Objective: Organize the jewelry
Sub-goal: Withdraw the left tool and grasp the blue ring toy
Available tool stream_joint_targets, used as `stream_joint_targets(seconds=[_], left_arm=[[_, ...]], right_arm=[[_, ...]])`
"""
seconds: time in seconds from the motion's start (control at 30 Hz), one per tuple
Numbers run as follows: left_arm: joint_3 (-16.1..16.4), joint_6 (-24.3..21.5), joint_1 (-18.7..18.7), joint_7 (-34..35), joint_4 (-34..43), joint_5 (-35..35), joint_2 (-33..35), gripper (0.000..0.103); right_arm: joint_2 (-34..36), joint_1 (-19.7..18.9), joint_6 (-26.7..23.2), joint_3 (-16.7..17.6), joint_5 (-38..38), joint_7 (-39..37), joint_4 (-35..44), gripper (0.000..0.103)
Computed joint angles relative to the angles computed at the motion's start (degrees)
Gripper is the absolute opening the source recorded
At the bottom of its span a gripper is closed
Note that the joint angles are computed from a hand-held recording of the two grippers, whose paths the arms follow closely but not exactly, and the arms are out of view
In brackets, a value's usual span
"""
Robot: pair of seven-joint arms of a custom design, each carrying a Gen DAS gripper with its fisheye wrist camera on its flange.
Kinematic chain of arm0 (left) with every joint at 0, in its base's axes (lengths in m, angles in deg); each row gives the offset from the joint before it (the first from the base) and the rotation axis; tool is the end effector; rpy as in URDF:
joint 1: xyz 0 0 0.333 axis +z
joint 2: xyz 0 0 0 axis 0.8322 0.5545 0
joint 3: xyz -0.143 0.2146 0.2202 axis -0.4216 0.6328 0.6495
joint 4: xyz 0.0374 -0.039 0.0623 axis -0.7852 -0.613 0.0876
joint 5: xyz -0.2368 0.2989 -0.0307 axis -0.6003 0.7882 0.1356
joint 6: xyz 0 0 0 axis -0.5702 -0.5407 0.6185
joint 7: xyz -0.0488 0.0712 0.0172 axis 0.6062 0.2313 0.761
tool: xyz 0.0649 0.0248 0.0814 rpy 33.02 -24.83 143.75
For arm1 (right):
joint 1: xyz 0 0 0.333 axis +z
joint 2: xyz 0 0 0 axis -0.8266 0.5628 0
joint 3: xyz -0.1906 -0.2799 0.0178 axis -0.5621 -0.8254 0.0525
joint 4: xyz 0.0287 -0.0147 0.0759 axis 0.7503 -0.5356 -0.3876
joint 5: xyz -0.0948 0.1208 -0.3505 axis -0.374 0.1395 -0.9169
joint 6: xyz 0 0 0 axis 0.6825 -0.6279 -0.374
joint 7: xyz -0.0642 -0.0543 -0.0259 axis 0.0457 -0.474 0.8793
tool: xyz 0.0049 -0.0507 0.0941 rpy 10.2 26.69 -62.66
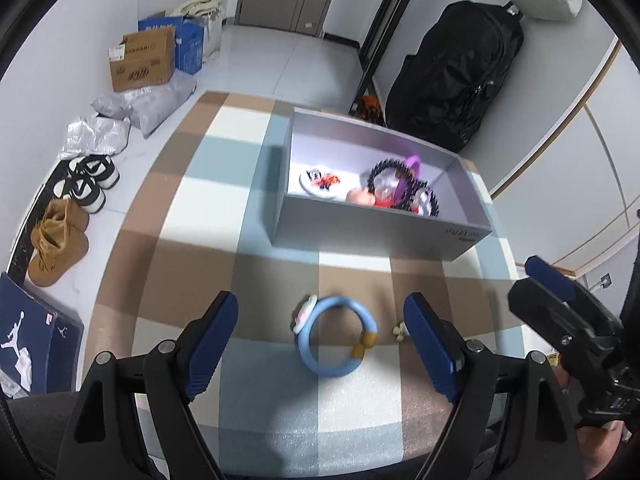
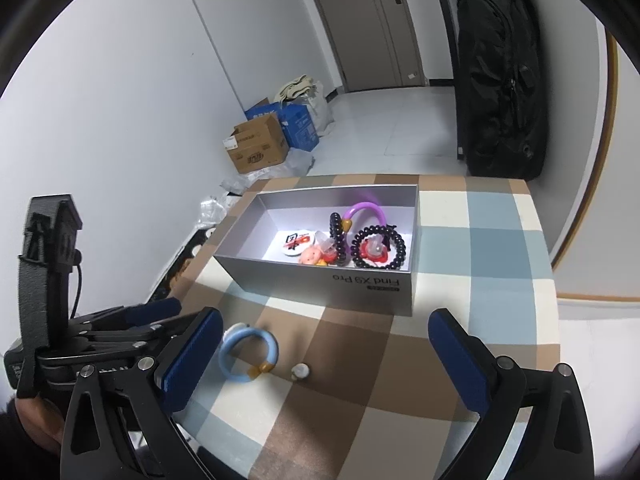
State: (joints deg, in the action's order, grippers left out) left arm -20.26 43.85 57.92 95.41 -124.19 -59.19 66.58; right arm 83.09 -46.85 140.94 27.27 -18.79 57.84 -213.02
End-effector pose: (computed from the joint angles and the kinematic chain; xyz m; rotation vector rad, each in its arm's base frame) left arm 0.6656 -0.1328 0.5330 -1.5846 2.5426 -0.9030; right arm 0.5393 0.1428 0.5383 -1.4537 1.8837 -0.4822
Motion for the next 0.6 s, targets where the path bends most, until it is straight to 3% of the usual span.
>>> stream_joint_targets(seconds=[0.23, 0.37, 0.6], left_arm=[[0.19, 0.73, -1.22, 2.97, -3.45, 4.09, -1.9, 0.082], [0.49, -0.01, -1.77, 2.99, -3.89, 5.16, -2.04, 0.082], [0.78, -1.06, -2.77, 1.1, -3.37, 8.63, -1.25, 0.081]], right_arm=[[-0.2, 0.05, -0.15, 0.01, -0.27, 0.29, -0.19, 0.103], [-0.63, -1.22, -2.74, 0.55, -4.54, 5.15, 0.17, 0.103], [-1.74, -1.47, -2.66, 0.16, -2.34, 5.28, -1.01, 0.103]])
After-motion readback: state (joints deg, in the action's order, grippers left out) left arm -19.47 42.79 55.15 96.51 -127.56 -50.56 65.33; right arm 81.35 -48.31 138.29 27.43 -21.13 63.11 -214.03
